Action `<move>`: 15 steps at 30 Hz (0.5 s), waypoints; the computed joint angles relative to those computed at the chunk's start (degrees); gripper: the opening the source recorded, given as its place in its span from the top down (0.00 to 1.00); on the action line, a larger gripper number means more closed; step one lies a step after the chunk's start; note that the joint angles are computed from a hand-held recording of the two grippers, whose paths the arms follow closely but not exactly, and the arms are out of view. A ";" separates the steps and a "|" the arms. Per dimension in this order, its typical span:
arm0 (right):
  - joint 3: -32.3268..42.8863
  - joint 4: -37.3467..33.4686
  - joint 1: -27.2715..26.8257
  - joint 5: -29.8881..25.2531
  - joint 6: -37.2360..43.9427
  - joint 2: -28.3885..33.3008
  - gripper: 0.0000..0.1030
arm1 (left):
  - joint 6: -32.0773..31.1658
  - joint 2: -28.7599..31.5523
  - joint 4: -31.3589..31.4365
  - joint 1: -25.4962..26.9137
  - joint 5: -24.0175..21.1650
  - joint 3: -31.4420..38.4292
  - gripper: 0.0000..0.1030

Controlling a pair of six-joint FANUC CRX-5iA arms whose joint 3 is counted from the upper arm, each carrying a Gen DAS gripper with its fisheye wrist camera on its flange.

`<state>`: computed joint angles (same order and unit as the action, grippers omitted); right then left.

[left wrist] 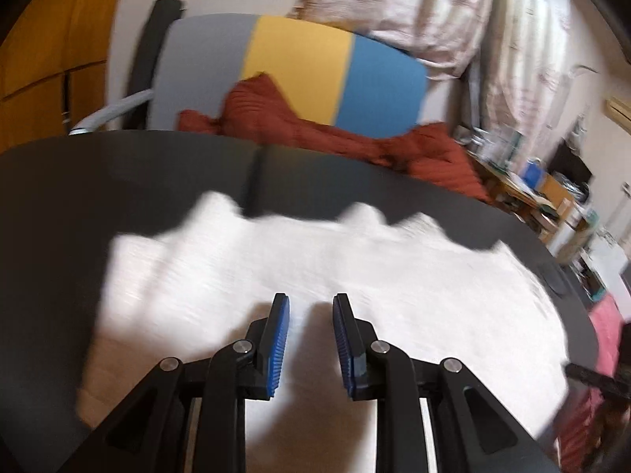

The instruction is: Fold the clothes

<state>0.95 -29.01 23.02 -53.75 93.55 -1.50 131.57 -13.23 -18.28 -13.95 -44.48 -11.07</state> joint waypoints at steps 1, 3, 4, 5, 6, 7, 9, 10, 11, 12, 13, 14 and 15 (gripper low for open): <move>-0.42 2.26 0.95 0.48 -1.40 -0.48 0.90 | 1.70 1.26 -4.13 -2.57 -2.44 2.07 0.77; -1.72 7.84 3.21 1.85 -5.10 -1.69 0.91 | 3.80 3.19 -10.36 -6.41 -6.13 4.85 0.77; -2.68 11.09 4.51 2.75 -8.00 -1.95 0.93 | 4.11 3.09 -10.65 -6.48 -5.88 4.57 0.76; -3.64 14.35 5.76 3.54 -10.95 -2.17 0.96 | 4.43 2.98 -10.95 -6.56 -5.62 4.27 0.75; -4.61 17.63 6.96 4.20 -13.95 -2.36 0.96 | 4.76 2.87 -11.22 -6.60 -5.35 3.97 0.74; -5.55 20.88 8.10 4.71 -16.95 -2.49 0.97 | 5.13 2.64 -11.14 -6.37 -4.89 3.50 0.72; -5.88 21.90 8.39 4.71 -18.85 -1.91 1.00 | 4.70 2.14 -9.80 -5.43 -3.87 2.69 0.72; -6.15 21.70 8.28 5.33 -19.28 -2.09 0.99 | 4.24 1.78 -8.78 -4.78 -3.17 2.18 0.72; -5.77 21.99 8.32 5.07 -20.53 -2.13 0.98 | 3.60 1.12 -7.25 -4.01 -2.66 1.50 0.72; -6.09 23.23 8.81 6.06 -22.16 -2.67 0.95 | 3.29 0.21 -5.76 -3.31 -2.13 0.60 0.72; -6.77 24.44 9.53 8.09 -23.34 -3.47 0.95 | 3.24 -0.79 -4.28 -2.67 -1.34 -0.42 0.72; -6.89 25.10 10.43 10.08 -23.01 -3.88 0.94 | 3.15 -1.85 -2.74 -1.99 -0.48 -1.52 0.72; -6.97 25.77 11.30 12.07 -22.64 -4.24 0.87 | 3.23 -3.56 -0.98 -1.06 1.12 -3.29 0.72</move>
<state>-6.02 -3.24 34.32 -41.68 70.91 -5.74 134.80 -16.79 -19.26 -15.01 -43.36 -14.36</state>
